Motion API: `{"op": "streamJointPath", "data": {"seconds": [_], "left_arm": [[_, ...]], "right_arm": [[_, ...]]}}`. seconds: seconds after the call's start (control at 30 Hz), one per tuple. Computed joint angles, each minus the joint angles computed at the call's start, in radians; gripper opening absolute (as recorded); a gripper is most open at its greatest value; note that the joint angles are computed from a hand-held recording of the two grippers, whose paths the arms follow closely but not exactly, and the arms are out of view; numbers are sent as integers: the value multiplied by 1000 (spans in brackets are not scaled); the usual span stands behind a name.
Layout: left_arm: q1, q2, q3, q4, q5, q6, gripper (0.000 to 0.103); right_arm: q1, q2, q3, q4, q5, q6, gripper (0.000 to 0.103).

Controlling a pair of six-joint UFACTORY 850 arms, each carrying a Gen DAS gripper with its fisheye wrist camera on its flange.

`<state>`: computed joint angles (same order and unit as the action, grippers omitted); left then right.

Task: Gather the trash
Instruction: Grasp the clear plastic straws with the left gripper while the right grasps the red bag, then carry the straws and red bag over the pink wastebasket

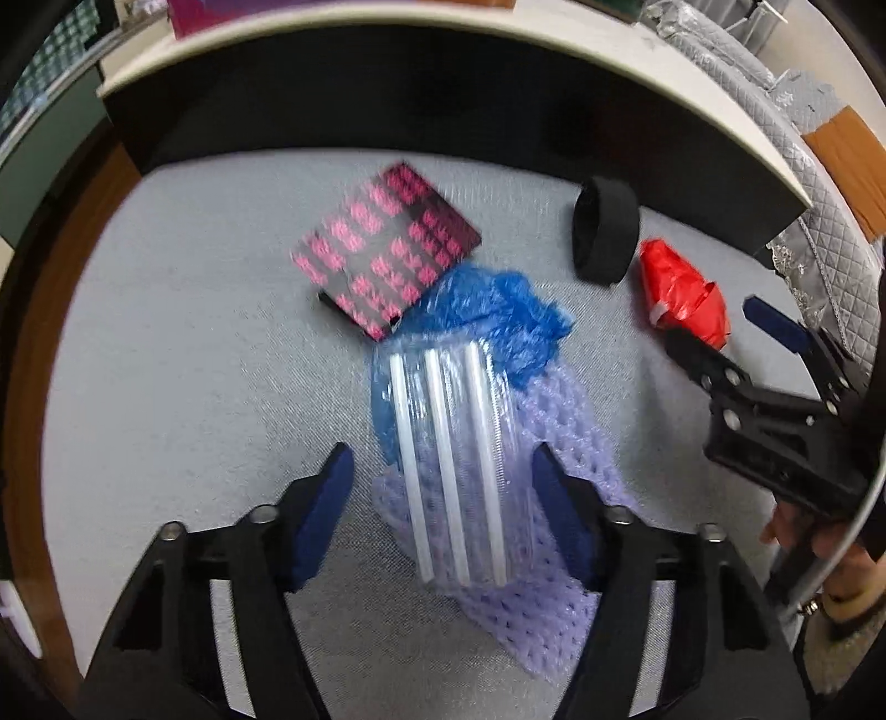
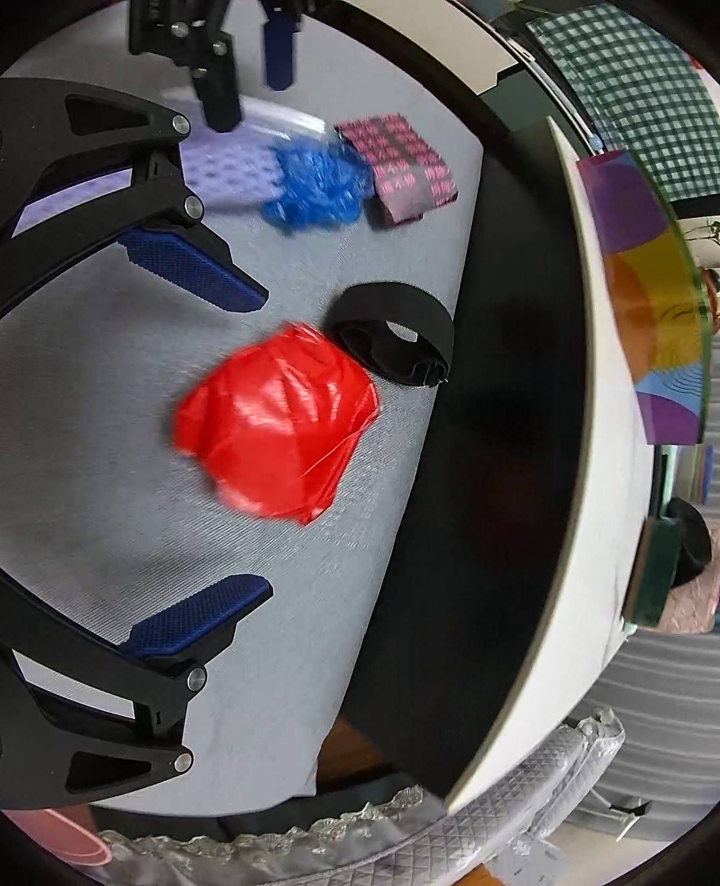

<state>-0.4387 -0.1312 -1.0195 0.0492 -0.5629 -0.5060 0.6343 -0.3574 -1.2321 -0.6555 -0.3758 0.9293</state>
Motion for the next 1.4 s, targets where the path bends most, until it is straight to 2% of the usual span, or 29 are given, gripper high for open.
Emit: {"op": "streamJointPath", "data": {"seconds": [0.03, 0.07, 0.1, 0.13, 0.23, 0.43, 0.6, 0.67, 0.77, 1.07, 1.1, 1.13, 1.4], "left_arm": [[9, -6, -1, -27, -3, 12, 37], [17, -1, 6, -57, 7, 19, 34], [17, 8, 13, -54, 15, -2, 17], [16, 16, 17, -32, 18, -27, 13], [18, 47, 32, -36, 37, -33, 11], [5, 113, 61, -13, 65, -42, 11], [2, 179, 108, -158, 121, 140, 13], [-17, 210, 133, -170, 138, 168, 13], [-47, 236, 141, -65, 114, 66, 16], [-63, 317, 186, 54, 61, -82, 17], [-67, 328, 186, 62, 55, -92, 10], [-81, 340, 181, 91, 43, -123, 7], [-220, 434, 199, 228, -52, -313, 6]], "right_arm": [[-3, -6, -3, 14, 3, -10, 91], [-5, -8, -3, 20, 10, -13, 83], [-3, -6, 0, 17, 9, -17, 70], [4, -2, 4, -27, -3, 20, 69], [34, 18, 27, -200, -45, 147, 67], [50, 128, 99, -221, -50, 218, 67], [89, 250, 170, -237, -88, 263, 67], [104, 286, 190, -233, -109, 269, 67], [137, 350, 241, -223, -144, 282, 67], [227, 504, 366, -188, -239, 331, 67], [238, 527, 379, -184, -252, 343, 67], [246, 544, 388, -181, -257, 350, 67], [336, 689, 453, -182, -319, 386, 67]]}}
